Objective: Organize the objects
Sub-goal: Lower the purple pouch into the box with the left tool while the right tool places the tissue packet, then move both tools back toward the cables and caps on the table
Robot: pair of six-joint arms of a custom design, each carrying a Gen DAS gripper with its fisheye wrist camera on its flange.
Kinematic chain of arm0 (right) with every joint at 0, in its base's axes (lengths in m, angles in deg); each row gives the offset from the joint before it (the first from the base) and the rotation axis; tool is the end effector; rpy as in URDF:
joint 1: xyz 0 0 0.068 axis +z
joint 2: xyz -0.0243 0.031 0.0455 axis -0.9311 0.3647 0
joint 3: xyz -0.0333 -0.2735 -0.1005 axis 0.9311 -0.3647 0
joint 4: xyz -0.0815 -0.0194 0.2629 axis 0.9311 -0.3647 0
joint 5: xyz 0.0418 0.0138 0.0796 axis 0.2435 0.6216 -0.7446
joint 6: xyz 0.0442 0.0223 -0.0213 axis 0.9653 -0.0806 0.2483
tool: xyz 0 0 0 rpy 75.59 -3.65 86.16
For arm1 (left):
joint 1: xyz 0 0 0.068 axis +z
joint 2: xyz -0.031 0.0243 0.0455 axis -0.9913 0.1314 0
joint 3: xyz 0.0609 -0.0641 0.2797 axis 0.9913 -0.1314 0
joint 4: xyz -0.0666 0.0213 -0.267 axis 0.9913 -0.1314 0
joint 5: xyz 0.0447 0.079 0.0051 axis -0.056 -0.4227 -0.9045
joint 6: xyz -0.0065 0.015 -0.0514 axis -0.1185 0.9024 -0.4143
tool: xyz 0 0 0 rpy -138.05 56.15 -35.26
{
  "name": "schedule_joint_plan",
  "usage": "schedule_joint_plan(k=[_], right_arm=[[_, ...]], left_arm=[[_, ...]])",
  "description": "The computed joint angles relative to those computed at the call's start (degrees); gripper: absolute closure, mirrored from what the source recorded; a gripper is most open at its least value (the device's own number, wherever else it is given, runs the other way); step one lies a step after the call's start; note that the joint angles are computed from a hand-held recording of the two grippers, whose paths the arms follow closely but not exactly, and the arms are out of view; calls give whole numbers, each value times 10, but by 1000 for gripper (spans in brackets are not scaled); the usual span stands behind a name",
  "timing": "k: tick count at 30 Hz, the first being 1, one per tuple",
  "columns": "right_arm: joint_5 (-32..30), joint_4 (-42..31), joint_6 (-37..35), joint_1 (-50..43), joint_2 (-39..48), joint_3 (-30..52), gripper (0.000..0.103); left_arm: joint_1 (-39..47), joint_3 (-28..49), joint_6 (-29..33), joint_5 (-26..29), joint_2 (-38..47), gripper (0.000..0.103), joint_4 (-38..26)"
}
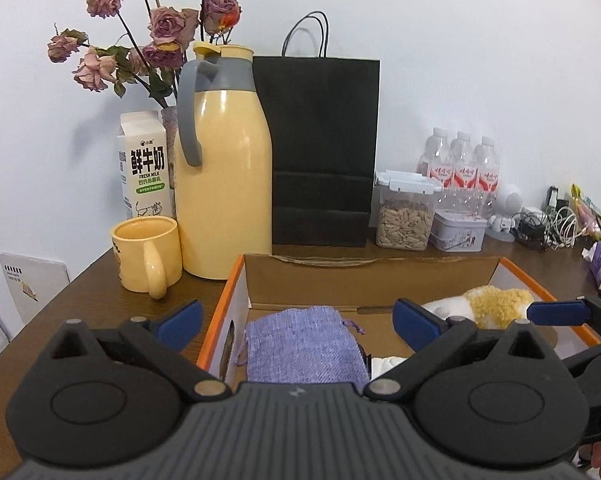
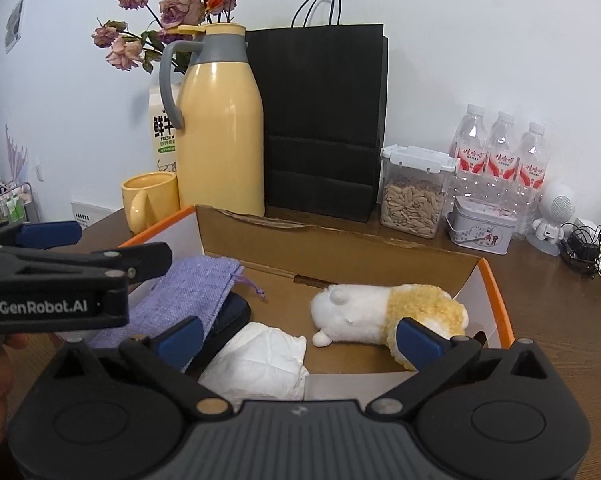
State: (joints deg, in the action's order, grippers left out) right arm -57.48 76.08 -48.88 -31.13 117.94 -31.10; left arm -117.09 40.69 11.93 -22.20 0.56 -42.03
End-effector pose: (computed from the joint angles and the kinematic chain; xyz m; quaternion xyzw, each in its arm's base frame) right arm 0.2625 0.1931 0.1392 -0.1976 0.8453 0.1024 0.4857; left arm 0.2095 -0.1194 0.1506 -0.0454 0.8263 0.0126 0.5613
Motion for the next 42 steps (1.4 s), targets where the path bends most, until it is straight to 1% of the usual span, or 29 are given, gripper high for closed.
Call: schedule_joint_plan(k=[4, 7, 13, 15, 20, 25, 30, 32, 36, 39, 42], right_arm=[[8, -3, -5, 5, -33, -18, 0], [15, -13, -8, 9, -75, -41, 0], [29, -45, -13, 19, -176, -97, 0], [32, -60, -12, 22, -212, -115, 0], [46, -104, -2, 33, -297, -158, 0], [61, -162, 16, 40, -383, -206, 0], [62, -232, 36, 27, -465, -250, 0], [59, -251, 42, 19, -484, -265, 0], [44, -285, 57, 4, -520, -300, 0], [29, -299, 64, -6, -539, -322, 0], [21, -302, 74, -1, -548, -339, 0]], left_arm=[[-21, -10, -12, -22, -42, 0, -20], [-46, -12, -24, -51, -85, 0, -60], [-95, -14, -86, -79, -164, 0, -191], [-113, -20, -103, -92, -186, 0, -226], [-158, -23, -165, -128, -243, 0, -337], [-220, -15, -246, -166, -289, 0, -463], [-289, -7, -340, -201, -302, 0, -576], [-313, -5, -384, -210, -305, 0, -617], [-355, -2, -464, -219, -297, 0, -680], [-387, -1, -525, -220, -279, 0, -714], [-412, -1, -568, -216, -257, 0, -728]])
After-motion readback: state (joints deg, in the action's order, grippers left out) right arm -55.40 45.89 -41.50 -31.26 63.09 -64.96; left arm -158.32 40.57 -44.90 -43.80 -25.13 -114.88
